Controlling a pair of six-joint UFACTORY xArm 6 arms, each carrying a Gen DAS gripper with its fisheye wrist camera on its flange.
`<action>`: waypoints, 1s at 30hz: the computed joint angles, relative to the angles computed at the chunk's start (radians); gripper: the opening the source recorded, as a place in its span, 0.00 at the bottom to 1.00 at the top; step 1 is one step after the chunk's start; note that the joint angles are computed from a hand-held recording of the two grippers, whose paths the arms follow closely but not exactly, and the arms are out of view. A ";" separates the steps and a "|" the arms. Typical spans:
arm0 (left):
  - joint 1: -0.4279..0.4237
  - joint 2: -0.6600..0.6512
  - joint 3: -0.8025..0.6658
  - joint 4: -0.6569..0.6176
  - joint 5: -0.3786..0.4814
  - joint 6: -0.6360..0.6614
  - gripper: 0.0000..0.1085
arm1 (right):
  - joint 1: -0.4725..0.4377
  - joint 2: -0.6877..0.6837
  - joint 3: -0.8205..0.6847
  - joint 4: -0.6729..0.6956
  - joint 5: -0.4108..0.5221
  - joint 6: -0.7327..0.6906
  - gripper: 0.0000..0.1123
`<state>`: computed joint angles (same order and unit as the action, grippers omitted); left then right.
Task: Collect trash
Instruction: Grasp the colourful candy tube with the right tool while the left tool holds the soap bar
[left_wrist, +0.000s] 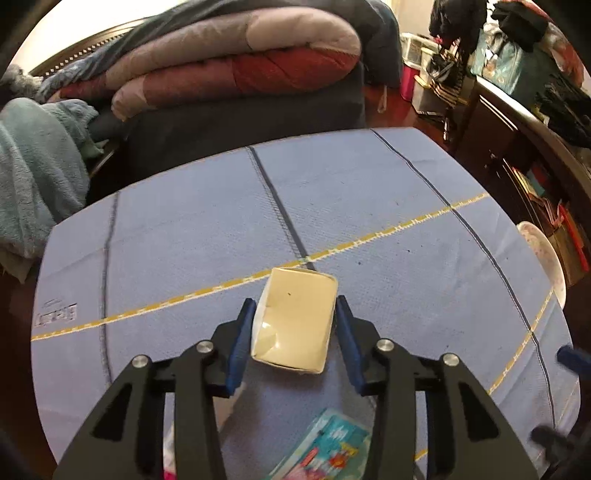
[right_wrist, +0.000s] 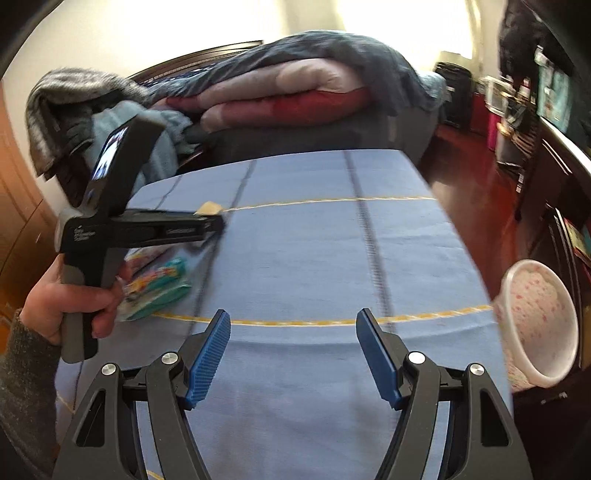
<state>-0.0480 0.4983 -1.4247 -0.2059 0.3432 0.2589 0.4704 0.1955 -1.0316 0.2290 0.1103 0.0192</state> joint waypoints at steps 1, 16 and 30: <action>0.006 -0.015 0.016 -0.020 -0.010 0.013 0.40 | 0.018 0.011 -0.014 0.030 0.004 -0.032 0.63; 0.121 -0.196 0.178 -0.013 -0.104 -0.045 0.40 | 0.160 0.183 -0.232 0.215 0.083 -0.225 0.75; 0.136 -0.222 0.205 -0.126 -0.115 0.059 0.41 | 0.154 0.347 -0.444 0.082 0.136 -0.230 0.80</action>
